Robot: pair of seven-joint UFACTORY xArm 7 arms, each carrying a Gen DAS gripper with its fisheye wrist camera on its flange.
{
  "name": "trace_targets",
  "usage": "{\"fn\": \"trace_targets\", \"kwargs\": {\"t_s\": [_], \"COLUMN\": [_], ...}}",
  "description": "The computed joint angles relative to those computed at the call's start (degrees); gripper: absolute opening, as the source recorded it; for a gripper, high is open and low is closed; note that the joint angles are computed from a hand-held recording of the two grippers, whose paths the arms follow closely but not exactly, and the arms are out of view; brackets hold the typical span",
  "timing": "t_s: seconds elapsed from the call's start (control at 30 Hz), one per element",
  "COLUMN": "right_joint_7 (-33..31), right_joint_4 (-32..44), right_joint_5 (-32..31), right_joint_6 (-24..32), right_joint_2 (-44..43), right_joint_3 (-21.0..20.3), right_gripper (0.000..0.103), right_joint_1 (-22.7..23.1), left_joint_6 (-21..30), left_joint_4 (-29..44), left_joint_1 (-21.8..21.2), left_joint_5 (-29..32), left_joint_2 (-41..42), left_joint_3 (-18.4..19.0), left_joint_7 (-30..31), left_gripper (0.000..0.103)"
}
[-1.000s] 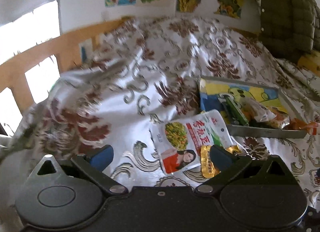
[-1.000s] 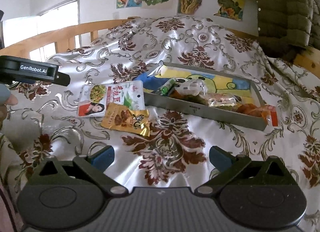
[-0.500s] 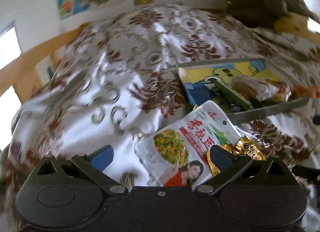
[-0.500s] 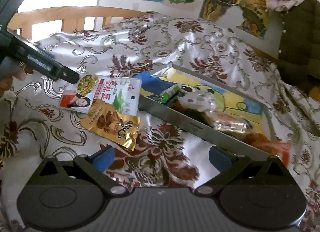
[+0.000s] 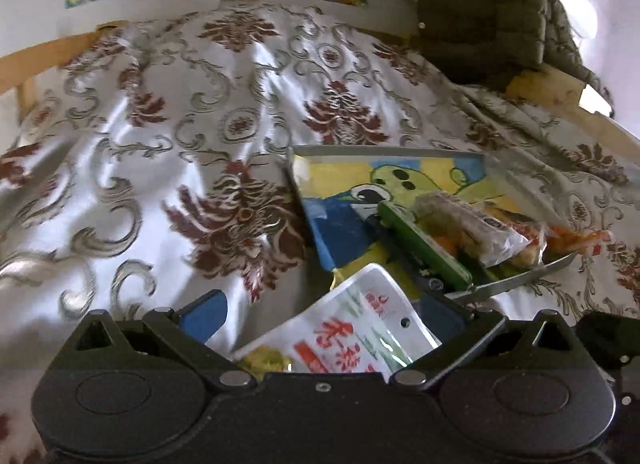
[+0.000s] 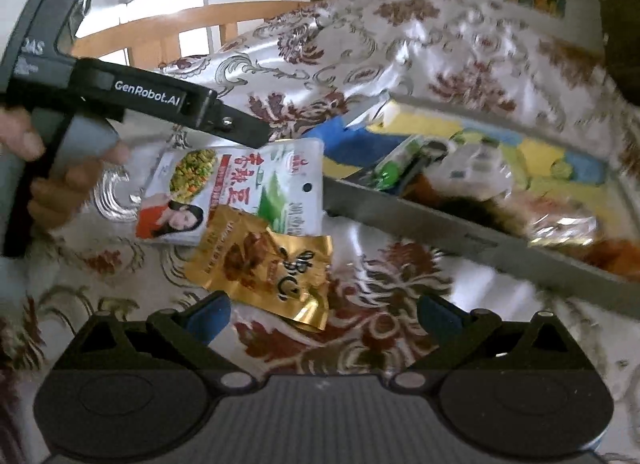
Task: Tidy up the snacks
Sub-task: 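Grasp the white-and-red bean bag with the left tool while the right grasps the gold pouch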
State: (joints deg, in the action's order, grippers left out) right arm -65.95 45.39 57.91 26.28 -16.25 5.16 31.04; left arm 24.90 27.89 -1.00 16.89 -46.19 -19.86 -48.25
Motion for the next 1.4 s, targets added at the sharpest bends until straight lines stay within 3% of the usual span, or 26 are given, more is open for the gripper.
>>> {"fn": "trace_targets", "kwargs": {"t_s": [0.13, 0.37, 0.53, 0.77, 0.93, 1.13, 1.2, 1.27, 1.4], "right_joint_7": [-1.2, -4.8, -1.5, -0.8, -1.7, -2.0, -2.2, -2.5, -3.3], "right_joint_4": [3.6, 10.3, 13.6, 14.9, 12.9, 10.0, 9.0, 8.3, 6.7], "right_joint_5": [1.8, 5.0, 4.4, 5.3, 4.4, 3.5, 3.2, 2.7, 1.0], "right_joint_6": [5.7, 16.2, 20.1, 25.7, 24.9, 23.9, 24.0, 24.5, 26.0], "right_joint_2": [3.1, 8.9, 12.6, 13.2, 10.8, 7.0, 5.5, 4.1, 1.0], "right_joint_3": [-1.0, 0.0, 1.8, 2.5, 2.7, 2.0, 1.4, 0.7, -0.5], "right_gripper": [0.101, 0.095, 0.095, 0.092, 0.079, 0.067, 0.066, 0.066, 0.066], "right_joint_1": [-0.9, -5.4, -8.5, -11.6, -11.4, -10.6, -10.4, -10.3, -10.1], "left_joint_6": [-1.9, 2.6, 5.1, 7.0, 11.0, 14.2, 13.8, 12.8, 15.4], "left_joint_4": [0.3, 0.1, 0.3, 0.7, 1.0, 0.4, 0.6, 0.5, 1.6], "left_joint_1": [-5.5, -17.8, -15.8, -16.5, -15.5, -17.4, -17.9, -18.6, -18.9], "left_joint_5": [-3.2, -18.4, -20.4, -26.4, -25.6, -25.5, -25.7, -26.4, -26.0], "left_joint_2": [3.7, 4.4, 3.9, 0.2, -3.3, -7.0, -7.2, -7.3, -5.7], "left_joint_3": [7.9, 22.4, 19.5, 18.8, 14.3, 11.2, 10.7, 10.6, 8.9], "left_joint_7": [8.4, 26.6, 31.0, 36.0, 34.3, 31.5, 30.5, 29.2, 26.1], "left_gripper": [0.102, 0.102, 0.094, 0.086, 0.081, 0.072, 0.064, 0.049, 0.04]}}
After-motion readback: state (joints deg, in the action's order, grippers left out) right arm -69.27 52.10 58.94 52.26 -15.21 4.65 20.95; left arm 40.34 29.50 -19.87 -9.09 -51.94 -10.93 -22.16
